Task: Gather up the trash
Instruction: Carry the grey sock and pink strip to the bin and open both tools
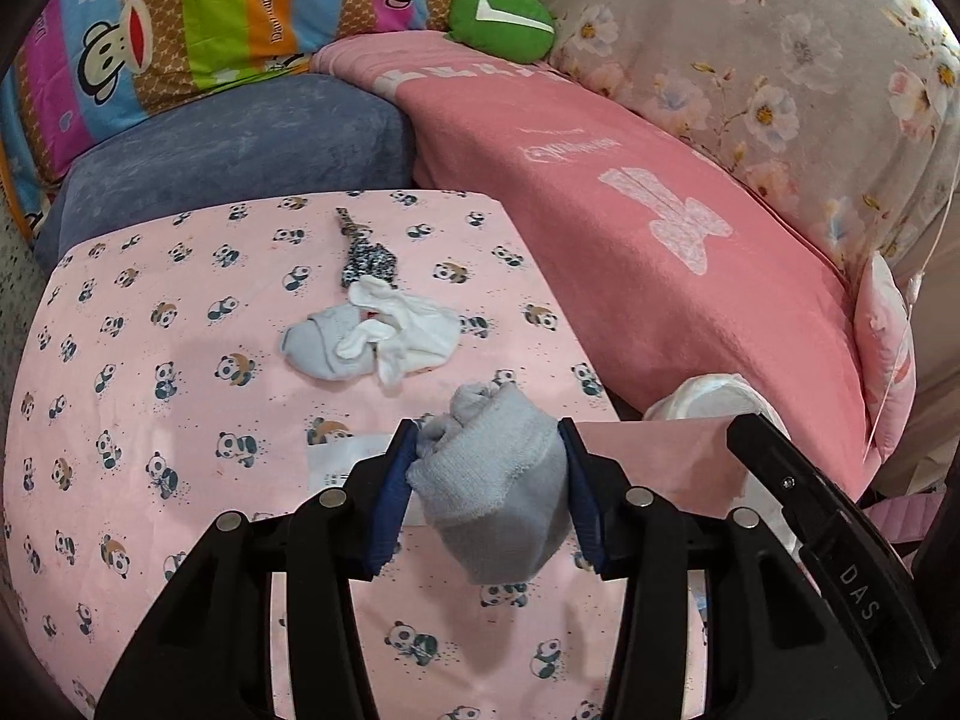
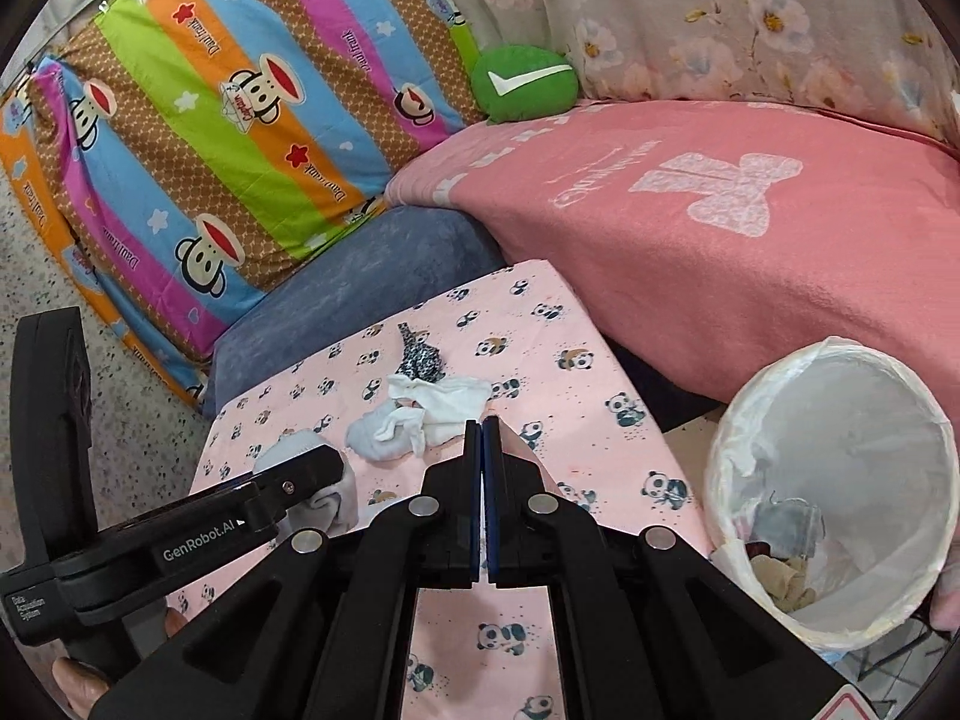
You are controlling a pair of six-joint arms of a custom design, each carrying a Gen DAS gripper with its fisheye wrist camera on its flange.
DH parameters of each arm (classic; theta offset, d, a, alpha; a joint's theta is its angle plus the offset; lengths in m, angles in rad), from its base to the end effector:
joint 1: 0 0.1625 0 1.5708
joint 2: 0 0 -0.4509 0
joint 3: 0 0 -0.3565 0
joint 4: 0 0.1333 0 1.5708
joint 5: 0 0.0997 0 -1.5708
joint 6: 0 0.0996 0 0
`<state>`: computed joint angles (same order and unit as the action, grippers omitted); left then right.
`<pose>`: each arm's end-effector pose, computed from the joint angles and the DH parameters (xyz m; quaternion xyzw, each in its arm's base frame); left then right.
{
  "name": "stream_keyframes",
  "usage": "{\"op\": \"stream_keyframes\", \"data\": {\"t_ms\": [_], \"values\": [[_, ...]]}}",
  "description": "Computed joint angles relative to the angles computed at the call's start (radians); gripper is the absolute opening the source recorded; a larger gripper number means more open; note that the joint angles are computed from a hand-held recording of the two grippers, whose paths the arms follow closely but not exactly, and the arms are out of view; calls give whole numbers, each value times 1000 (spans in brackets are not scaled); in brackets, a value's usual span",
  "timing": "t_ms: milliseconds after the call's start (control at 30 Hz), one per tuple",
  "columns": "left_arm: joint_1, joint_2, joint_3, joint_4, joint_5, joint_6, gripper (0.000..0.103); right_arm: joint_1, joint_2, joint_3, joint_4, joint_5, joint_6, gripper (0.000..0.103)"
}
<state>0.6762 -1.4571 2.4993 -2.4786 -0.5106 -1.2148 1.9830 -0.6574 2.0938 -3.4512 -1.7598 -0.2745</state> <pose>-0.1143 -0.3740 0.2410 -0.1037 0.8552 -0.4102 0.2993 0.3200 -0.4459 0.0392 0.3074 -0.9214 0.2250 0.0767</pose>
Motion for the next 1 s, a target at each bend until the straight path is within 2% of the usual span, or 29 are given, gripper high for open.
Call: {"op": "stream_keyframes", "data": {"t_ms": [467,733,1000], "values": [[-31,285,-124,-181,-50,189,45,-163,-191,119,-77,27,-5,3],[-25,420,-210,-245,-88,305,45,-250,-248,147,-92,47,-17,3],[-3,505,-284,-290,-140,389,45,-306,-281,153,-83,45,-18,3]]}}
